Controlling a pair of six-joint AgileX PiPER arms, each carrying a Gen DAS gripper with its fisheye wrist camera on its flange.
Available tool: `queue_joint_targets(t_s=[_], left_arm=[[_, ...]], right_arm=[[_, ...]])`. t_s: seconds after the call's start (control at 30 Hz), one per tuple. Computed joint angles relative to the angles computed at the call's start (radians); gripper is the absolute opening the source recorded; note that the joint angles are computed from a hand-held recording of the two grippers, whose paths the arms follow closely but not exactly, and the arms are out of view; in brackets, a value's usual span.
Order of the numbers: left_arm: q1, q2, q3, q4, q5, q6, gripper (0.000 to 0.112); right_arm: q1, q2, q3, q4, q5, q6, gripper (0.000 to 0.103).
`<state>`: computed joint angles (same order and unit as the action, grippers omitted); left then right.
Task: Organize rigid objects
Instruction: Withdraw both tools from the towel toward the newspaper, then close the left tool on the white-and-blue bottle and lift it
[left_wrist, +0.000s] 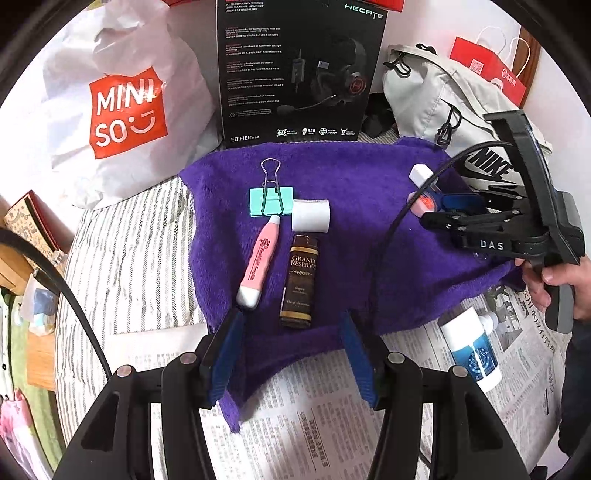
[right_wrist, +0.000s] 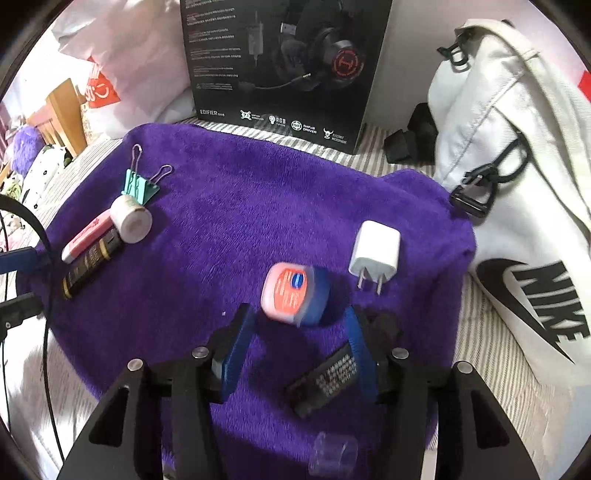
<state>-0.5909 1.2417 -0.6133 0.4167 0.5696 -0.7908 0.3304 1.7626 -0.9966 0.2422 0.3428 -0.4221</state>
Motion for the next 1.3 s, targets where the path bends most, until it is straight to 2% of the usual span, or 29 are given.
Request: queue_joint_targets(t_s=[0.27, 0.5, 0.63, 0.77, 0.87, 1.07, 1.2, 1.3], left_arm=[[-0.072, -0.093, 0.041, 0.032, 0.051, -0.107, 0.055], [-0.228, -0.106, 0.032, 0.103, 0.105, -0.266, 0.056], [-0.29, -0.049, -0.009, 0.131, 0.092, -0.326, 0.056], [-0.351, 0.031, -0.062, 0.122, 0.051, -0.349, 0.056], [-0.374, 0.073, -0.08, 0.097, -0.02, -0.342, 0.058], [-0.416, 0.222, -0.176, 0.035, -0.022, -0.298, 0.058], [-0.417, 0.308, -0.212, -0.005, -0.01, -0.254, 0.061], [-0.419, 0.305, -0.198, -0.007, -0.004, -0.255, 0.062]], right_arm=[[-0.049, -0.154, 0.138, 0.111, -0.012, -0.085, 0.054], [-0.157, -0.337, 0.286, 0.316, 0.018, -0.276, 0.054], [-0.275, -0.467, 0.375, 0.378, 0.073, -0.365, 0.056], [-0.458, -0.582, 0.445, 0.423, 0.155, -0.496, 0.057], [-0.597, -0.632, 0.485, 0.459, 0.199, -0.597, 0.057], [-0.858, -0.649, 0.527, 0.572, 0.326, -0.821, 0.057], [-0.913, -0.648, 0.54, 0.598, 0.368, -0.863, 0.057], [-0.899, -0.657, 0.559, 0.601, 0.363, -0.871, 0.057]])
